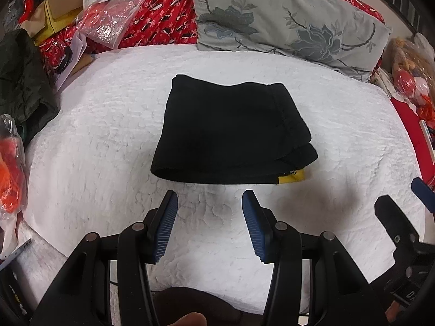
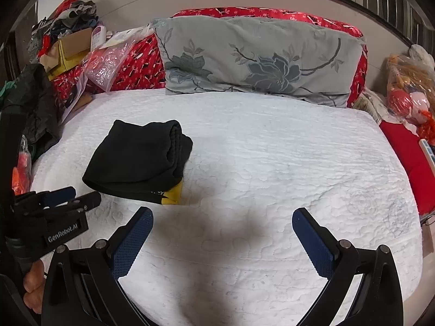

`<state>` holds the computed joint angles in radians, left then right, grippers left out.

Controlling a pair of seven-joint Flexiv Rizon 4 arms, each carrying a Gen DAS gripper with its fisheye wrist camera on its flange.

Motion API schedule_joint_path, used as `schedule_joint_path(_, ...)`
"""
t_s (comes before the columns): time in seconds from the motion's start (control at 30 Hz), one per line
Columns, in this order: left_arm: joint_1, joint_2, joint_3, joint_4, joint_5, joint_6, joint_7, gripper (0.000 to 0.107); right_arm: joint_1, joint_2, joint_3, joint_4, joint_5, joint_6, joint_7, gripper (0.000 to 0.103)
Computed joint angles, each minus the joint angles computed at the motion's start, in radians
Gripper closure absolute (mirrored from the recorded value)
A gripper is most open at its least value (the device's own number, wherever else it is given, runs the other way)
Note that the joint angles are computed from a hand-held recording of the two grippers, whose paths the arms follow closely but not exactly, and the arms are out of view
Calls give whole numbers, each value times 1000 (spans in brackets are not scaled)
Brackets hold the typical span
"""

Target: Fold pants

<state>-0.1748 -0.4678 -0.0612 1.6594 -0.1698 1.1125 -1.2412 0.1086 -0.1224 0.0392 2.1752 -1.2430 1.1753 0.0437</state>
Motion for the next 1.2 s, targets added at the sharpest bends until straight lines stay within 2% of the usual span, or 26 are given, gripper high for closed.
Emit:
schedule_joint_path(0.17, -2, -4, -7, -12, -5, -4, -4, 59, -9, 7, -4, 11, -26, -6, 24, 0)
schedule_joint_path(1.2, -12, -9, -13, -26, -11, -29, 14, 59, -14, 2, -5, 9, 49, -7, -20, 0)
